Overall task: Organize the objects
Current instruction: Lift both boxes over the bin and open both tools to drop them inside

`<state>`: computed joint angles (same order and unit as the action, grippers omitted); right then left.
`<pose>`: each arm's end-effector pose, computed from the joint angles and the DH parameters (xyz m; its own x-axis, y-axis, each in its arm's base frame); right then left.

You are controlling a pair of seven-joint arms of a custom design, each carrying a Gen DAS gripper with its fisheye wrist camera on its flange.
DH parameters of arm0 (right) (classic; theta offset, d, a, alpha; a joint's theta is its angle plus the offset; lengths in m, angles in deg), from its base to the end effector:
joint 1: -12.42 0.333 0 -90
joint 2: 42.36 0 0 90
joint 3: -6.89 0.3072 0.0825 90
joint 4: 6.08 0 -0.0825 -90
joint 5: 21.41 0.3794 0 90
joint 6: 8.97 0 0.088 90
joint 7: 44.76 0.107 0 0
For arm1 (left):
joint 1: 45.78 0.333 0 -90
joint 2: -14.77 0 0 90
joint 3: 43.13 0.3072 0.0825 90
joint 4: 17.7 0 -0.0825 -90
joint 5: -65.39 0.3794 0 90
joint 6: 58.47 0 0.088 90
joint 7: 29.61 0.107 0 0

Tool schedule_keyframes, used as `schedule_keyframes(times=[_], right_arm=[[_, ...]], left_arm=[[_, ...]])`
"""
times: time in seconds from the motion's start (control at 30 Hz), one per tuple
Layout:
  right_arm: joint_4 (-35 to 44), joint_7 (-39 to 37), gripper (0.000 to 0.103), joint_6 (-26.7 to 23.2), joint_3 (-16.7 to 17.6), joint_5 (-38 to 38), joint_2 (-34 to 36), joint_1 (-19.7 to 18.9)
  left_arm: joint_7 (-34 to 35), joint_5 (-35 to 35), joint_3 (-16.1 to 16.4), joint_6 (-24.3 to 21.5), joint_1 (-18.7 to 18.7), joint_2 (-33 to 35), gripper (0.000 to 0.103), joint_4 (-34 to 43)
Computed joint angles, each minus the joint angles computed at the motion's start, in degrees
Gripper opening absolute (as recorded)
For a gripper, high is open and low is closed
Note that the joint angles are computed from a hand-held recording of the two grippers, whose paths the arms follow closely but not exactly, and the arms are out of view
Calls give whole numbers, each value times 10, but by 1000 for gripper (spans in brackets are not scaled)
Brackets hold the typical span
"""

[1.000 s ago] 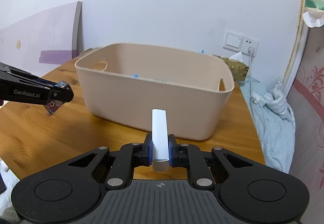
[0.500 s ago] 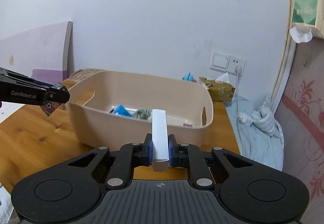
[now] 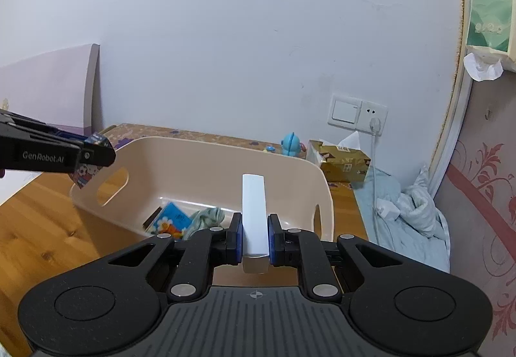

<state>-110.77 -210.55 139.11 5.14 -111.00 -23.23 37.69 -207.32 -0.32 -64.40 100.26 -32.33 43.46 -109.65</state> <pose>0.5917 0.2790 0.3771 -0.1898 -0.9782 0.0846 -0.4774 0.0166 -0.8785 0.7105 -0.0149 0.4014 -0.5983 -0.8001 -0.0435 -0.3909 0.3388 -0.8558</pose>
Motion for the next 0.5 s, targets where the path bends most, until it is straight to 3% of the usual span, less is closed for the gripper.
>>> schedule_keyframes(times=[0.27,0.5], right_arm=[[58,-44,15,25,-16,39,43,-10],[111,-115,15,59,-42,105,89,-7]], left_arm=[[-104,112,9,8,-30,69,23,76],[-235,245,40,11,-69,132,23,143]])
